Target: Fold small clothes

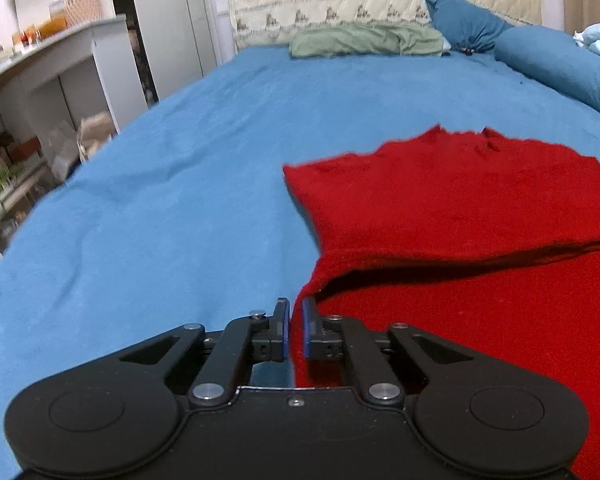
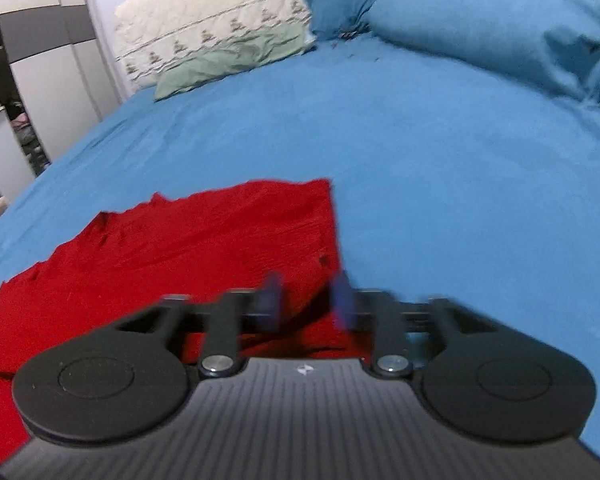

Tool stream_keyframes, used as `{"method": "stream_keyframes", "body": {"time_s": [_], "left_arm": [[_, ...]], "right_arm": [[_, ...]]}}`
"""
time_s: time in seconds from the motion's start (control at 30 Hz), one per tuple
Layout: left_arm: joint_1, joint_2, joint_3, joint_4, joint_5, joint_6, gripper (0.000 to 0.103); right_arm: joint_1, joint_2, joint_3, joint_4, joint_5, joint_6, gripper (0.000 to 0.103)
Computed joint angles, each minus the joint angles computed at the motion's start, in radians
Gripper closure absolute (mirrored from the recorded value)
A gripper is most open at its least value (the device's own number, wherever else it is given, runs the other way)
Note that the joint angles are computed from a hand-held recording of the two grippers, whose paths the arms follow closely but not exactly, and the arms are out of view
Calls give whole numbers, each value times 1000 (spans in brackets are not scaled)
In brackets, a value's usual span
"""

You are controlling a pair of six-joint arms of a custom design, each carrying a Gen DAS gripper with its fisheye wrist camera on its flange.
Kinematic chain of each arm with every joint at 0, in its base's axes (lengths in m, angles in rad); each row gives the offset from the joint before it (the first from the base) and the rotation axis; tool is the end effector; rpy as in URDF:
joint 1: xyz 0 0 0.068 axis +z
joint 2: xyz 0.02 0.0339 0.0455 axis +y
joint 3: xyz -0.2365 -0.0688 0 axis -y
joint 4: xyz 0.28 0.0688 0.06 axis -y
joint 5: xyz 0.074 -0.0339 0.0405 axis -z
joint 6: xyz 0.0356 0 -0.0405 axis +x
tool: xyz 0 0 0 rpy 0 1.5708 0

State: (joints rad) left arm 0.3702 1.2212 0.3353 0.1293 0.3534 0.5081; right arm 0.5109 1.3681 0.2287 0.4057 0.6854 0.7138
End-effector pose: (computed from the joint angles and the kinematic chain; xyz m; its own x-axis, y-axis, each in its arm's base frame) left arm 0.2288 0.0756 0.0831 -0.6101 0.2528 -0.7509 0.2198 0.9645 0.1462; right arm 0.2024 0.0876 0.0479 -0.4209 0.3451 -0.8389 0.4063 0.8986 0.1659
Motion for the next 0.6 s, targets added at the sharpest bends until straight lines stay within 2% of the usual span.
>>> {"method": "stream_keyframes", "body": {"time_s": [0.1,0.2,0.3,0.4,0.47,0.53,0.6], "left_arm": [[14,-57,12,-39,88,-9,94],[-31,4,86,-53,130,-61,93],[-95,143,157,-17,72,-83,92],[-90,262,219,-57,25,-88,92],[-48,267,199,-50,67,-75,92],[-35,250,177,-42,70,-61,93],[-32,257,181,-40,69,-61,93]], "right_arm": [[33,-68,-13,0,44,-70,14],[52,-40,12,38,36,-122,14],[44,48,59,83,-13,-146,14],[32,149,101,114,-55,-164,14],[25,214,128,109,-73,-153,14],[23,289,144,124,-77,-134,15],[39,347,132,204,-51,-155,15]]}}
